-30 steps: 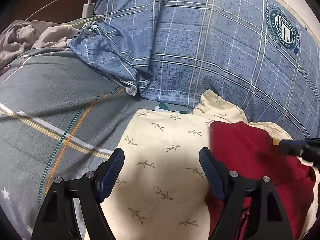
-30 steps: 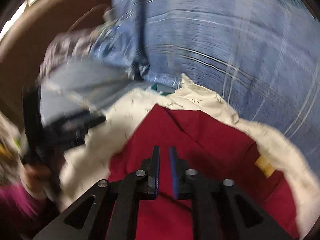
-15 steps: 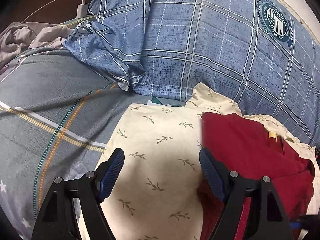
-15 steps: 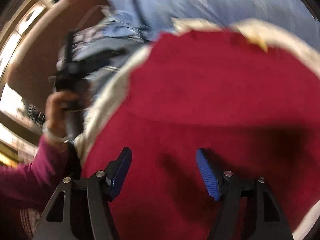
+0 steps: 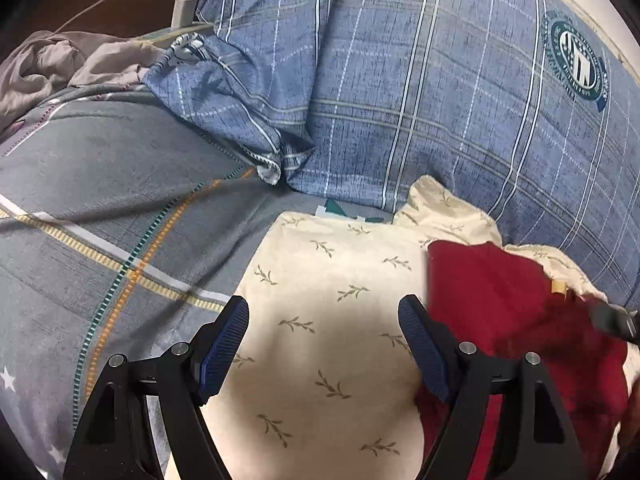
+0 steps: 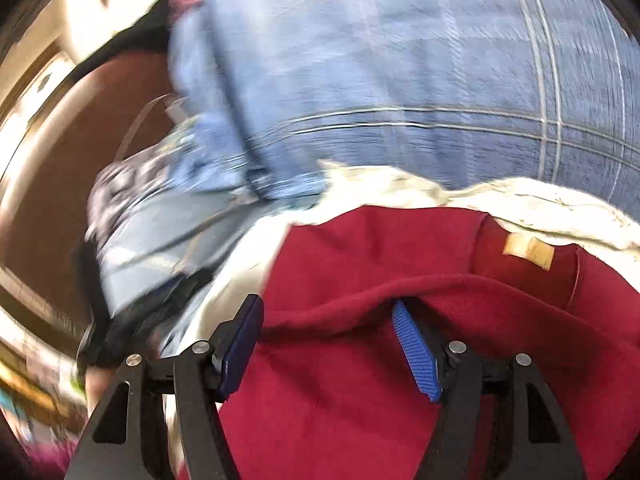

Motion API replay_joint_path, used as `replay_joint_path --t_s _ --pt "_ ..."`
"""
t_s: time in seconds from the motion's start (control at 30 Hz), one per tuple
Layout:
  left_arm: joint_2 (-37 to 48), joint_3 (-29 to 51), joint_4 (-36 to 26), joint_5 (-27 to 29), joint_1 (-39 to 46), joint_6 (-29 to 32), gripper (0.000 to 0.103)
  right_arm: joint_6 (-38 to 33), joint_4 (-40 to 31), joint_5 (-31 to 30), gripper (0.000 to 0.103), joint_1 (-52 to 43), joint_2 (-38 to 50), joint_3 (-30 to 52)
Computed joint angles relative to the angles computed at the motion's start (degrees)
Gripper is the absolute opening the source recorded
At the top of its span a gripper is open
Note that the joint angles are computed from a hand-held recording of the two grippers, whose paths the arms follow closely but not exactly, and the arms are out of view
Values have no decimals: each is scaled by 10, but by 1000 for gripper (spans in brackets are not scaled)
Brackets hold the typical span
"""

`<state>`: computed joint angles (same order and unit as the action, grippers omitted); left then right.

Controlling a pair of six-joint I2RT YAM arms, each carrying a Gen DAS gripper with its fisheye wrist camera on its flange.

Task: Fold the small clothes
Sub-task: 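Fold the held side across the sweater body with the right gripper, release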

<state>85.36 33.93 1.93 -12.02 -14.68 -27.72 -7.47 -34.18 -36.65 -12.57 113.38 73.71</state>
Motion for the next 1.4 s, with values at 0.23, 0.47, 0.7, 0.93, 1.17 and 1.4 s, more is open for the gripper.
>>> replay_joint_path --t_s 0.23,0.47,0.7,0.93,1.17,1.4 --pt "-10 -1 -3 3 3 2 77 -45 69 -4 69 -5 -109 -149" --pt "-4 1 -7 -3 -9 6 77 -79 235 232 65 142 -130 -242" --pt "10 11 -7 -9 -6 5 77 -72 292 228 7 132 -96 -250" --pt "-49 -29 24 8 -8 9 77 -91 196 117 7 88 -201 -270" --pt "-79 -64 63 35 -43 42 77 -29 198 129 36 100 -184 -299" --pt "-39 -50 76 11 -111 79 77 -103 144 204 70 -121 -286 -321"
